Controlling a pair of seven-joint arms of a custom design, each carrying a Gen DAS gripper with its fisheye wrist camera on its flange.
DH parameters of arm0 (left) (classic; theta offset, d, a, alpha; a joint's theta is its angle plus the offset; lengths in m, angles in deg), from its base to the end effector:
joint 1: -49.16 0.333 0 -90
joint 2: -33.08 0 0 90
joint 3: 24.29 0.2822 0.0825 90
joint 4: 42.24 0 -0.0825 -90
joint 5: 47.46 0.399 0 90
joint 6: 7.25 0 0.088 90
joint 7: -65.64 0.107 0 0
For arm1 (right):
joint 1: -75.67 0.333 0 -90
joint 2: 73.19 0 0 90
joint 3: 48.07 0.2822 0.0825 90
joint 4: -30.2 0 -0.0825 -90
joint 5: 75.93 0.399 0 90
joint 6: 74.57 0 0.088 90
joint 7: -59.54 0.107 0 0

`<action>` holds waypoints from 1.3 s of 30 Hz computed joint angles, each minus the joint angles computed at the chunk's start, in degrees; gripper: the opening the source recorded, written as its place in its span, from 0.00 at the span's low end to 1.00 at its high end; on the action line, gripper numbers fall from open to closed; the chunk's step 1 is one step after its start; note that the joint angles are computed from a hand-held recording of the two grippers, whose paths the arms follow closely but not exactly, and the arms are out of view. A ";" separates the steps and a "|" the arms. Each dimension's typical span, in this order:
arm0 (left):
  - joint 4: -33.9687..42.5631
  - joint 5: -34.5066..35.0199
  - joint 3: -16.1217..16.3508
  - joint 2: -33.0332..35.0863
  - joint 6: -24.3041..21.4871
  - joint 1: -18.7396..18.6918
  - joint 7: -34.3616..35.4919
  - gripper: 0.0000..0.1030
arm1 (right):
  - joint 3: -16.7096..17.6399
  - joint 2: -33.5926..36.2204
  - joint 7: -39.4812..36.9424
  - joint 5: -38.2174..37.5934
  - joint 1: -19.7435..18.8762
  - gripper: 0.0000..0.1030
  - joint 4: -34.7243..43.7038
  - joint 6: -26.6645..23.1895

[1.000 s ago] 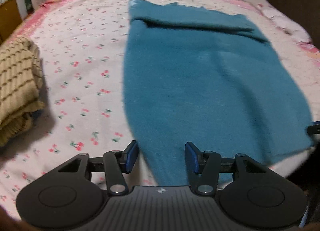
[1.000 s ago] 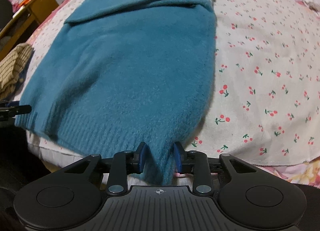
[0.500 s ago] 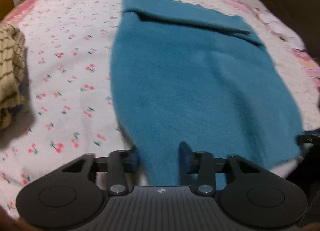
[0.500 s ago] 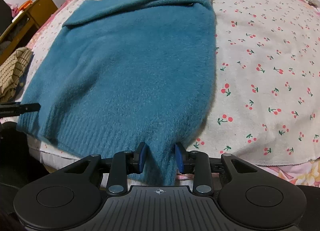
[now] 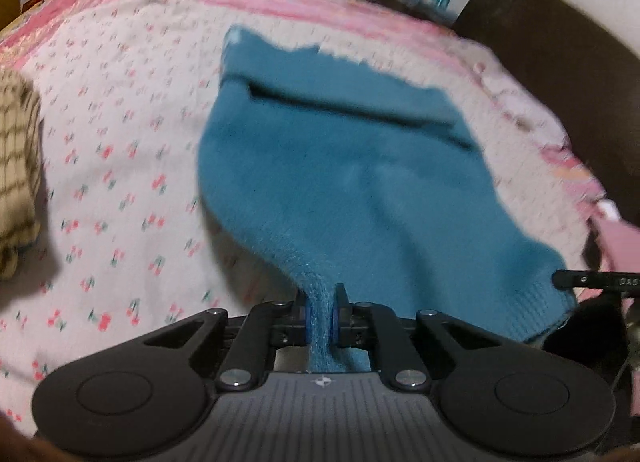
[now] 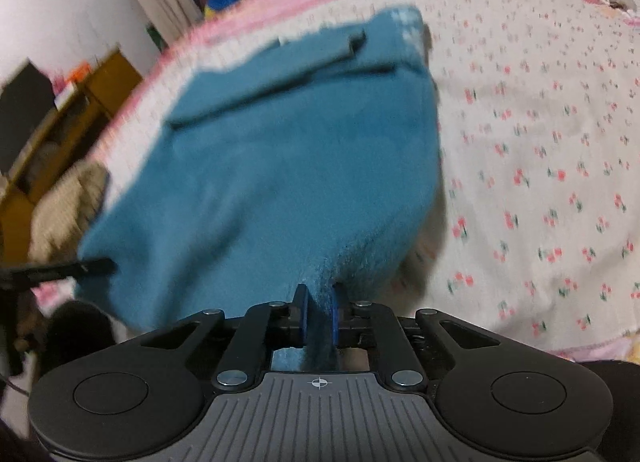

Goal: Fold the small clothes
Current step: 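Lift the hem with both tools and fold it toward the collar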

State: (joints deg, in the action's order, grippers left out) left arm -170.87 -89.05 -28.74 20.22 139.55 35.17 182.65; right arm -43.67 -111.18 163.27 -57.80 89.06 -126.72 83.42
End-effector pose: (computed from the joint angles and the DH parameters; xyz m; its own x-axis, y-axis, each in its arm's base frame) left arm 0.5167 -0.1633 0.4774 -0.3765 -0.8498 0.3689 -0.8177 0.1176 -0.5636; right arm 0.3996 0.1137 0.4558 -0.0587 -0.9298 -0.3633 -0.8073 0.2583 -0.5307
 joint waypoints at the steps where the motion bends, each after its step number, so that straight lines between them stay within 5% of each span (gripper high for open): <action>1: 0.68 -1.60 0.39 0.18 0.02 -0.29 0.84 0.15 | -0.58 0.05 -0.30 0.63 0.41 0.10 0.23 1.41; 10: 16.49 -7.08 -1.99 11.44 3.66 2.07 3.61 0.14 | -4.59 7.95 -4.12 4.52 0.70 0.09 8.84 11.89; 17: 35.40 1.82 -5.87 27.00 8.03 5.09 -3.57 0.14 | -7.23 21.08 -8.06 7.16 -0.28 0.09 21.81 17.09; 22: 51.23 13.76 -5.01 40.28 7.53 3.90 -13.27 0.14 | -6.95 33.30 -8.74 7.99 -3.06 0.09 34.37 16.25; 25: 62.08 18.96 -4.58 48.77 5.15 3.22 -18.72 0.14 | -6.19 40.40 -2.86 2.02 -5.40 0.09 41.19 15.65; 32: 82.09 28.30 -5.24 63.84 -2.12 2.64 -27.33 0.14 | -8.20 53.34 4.21 -3.58 -5.20 0.09 54.41 11.81; 39: 85.87 34.38 -8.21 67.40 -3.25 3.71 -30.91 0.16 | -9.97 58.97 9.53 -7.78 -4.35 0.09 59.98 8.75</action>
State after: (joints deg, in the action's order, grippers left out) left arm -85.00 -54.67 -36.95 87.63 136.30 38.88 151.73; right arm -53.64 -52.21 172.80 -65.58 84.71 -66.74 92.17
